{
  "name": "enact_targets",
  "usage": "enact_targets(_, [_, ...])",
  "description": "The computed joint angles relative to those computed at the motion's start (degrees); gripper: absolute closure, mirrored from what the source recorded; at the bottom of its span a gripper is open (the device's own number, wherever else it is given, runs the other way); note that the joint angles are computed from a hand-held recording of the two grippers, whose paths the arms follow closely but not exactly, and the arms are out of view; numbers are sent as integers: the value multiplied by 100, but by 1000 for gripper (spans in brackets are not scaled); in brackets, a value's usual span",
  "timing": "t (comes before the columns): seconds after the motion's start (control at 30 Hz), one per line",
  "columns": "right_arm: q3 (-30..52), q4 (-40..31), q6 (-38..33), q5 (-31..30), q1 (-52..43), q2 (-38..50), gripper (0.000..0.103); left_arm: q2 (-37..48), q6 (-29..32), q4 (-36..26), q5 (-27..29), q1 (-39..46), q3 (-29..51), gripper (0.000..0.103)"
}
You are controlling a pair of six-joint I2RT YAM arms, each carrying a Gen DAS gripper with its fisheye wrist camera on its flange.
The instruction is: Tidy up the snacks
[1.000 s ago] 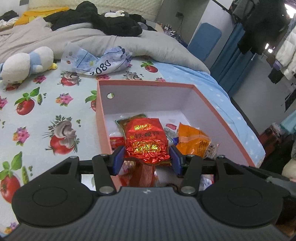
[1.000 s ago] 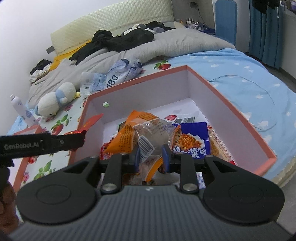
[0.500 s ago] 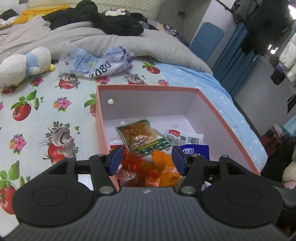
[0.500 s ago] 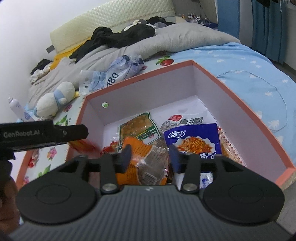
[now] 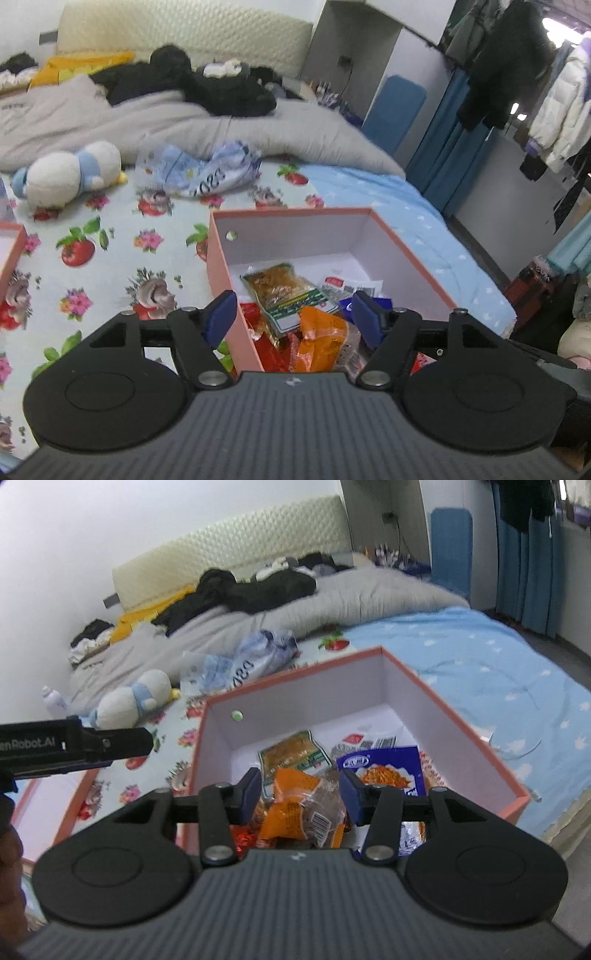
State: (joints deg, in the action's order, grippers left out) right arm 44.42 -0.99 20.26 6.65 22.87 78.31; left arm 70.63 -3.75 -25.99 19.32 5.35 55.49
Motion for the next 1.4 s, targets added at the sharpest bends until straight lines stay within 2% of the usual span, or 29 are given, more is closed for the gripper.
enact_targets(0.17, [-298, -335, 275, 316, 309, -865, 54, -780, 306, -509, 114, 121, -82, 30])
enact_targets(0.57, [-801, -1145, 812, 1403, 1362, -2287, 54, -2241, 1023, -1821, 943, 1100, -349, 30])
enact_targets(0.77, [-1080, -1607, 1167, 2491, 2213, -2762, 54, -2672, 1640, -2482, 1454, 1844, -559, 30])
enact_targets(0.83, [-1125, -1764, 1319, 2557, 2342, -2857, 54, -2722, 1896, -2668, 1733, 2150, -607, 30])
enact_targets(1.0, [-1215, -1933, 1529, 2926, 2682, -2952, 54, -2847, 2308, -2843, 2037, 2487, -719, 30])
enact_targets(1.17, [-1206, -2025, 1699, 3059, 2778, -2966, 54, -2888, 2499, -3031, 2161, 2601, -752, 30])
enact_targets(1.4, [-1333, -1918, 1724, 2934, 2677, -2956, 54, -2904, 2627, -3131, 2176, 2745, -806, 30])
